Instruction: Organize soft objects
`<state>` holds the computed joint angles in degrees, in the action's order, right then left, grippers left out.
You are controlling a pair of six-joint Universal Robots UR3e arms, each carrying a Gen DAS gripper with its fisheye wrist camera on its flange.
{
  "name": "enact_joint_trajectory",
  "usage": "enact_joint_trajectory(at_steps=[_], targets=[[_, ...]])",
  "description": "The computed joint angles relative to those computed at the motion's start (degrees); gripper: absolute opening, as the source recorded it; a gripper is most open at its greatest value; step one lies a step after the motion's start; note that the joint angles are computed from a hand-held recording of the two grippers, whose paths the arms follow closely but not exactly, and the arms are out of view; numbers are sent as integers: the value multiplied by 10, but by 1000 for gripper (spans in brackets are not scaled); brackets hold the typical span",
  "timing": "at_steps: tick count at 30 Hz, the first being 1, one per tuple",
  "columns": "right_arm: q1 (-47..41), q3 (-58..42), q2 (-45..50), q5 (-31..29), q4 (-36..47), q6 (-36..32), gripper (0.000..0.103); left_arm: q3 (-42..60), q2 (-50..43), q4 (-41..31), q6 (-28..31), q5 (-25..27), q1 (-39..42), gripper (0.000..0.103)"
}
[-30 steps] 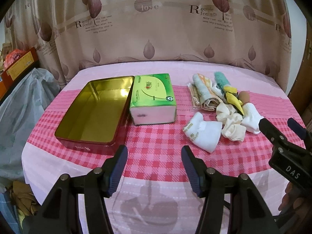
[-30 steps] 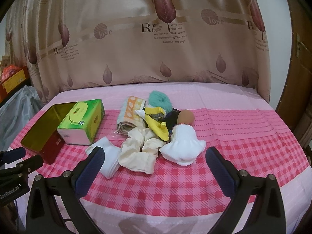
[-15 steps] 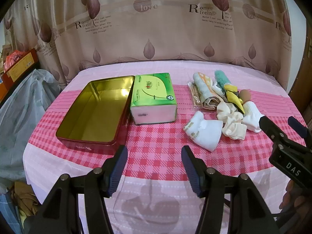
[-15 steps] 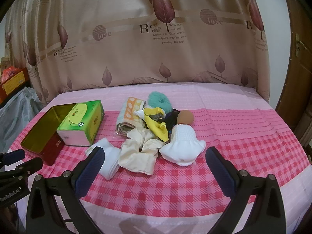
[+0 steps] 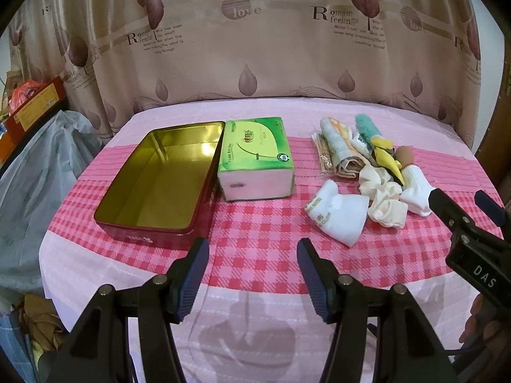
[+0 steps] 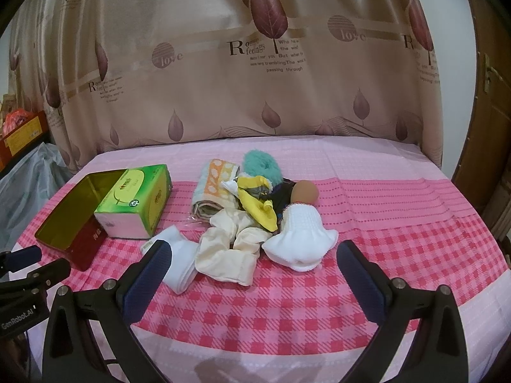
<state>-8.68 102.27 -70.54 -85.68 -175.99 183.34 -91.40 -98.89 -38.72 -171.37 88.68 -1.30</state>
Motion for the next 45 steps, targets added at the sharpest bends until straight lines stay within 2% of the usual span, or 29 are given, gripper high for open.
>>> enact_joint_trajectory(at_steps=[22, 23, 28, 30, 35, 45], targets=[[-1, -4, -1, 3, 11, -7, 101, 12, -14, -13, -2, -3, -1, 59], [-2, -4, -2, 5, 11, -8, 101, 12, -15, -13, -3, -3, -1, 59], [-3, -4, -3, 7, 15, -18, 80, 15, -18, -17, -4, -6, 4, 59], [-7, -8, -1, 16, 24, -20, 78, 19, -24, -19, -4, -6, 5, 59], [-17, -25, 10, 15, 51, -36, 73, 36, -43, -26, 2, -15, 12, 59], [-48, -112, 79, 13, 132, -48, 72, 73, -99, -35, 32, -49, 11, 59]])
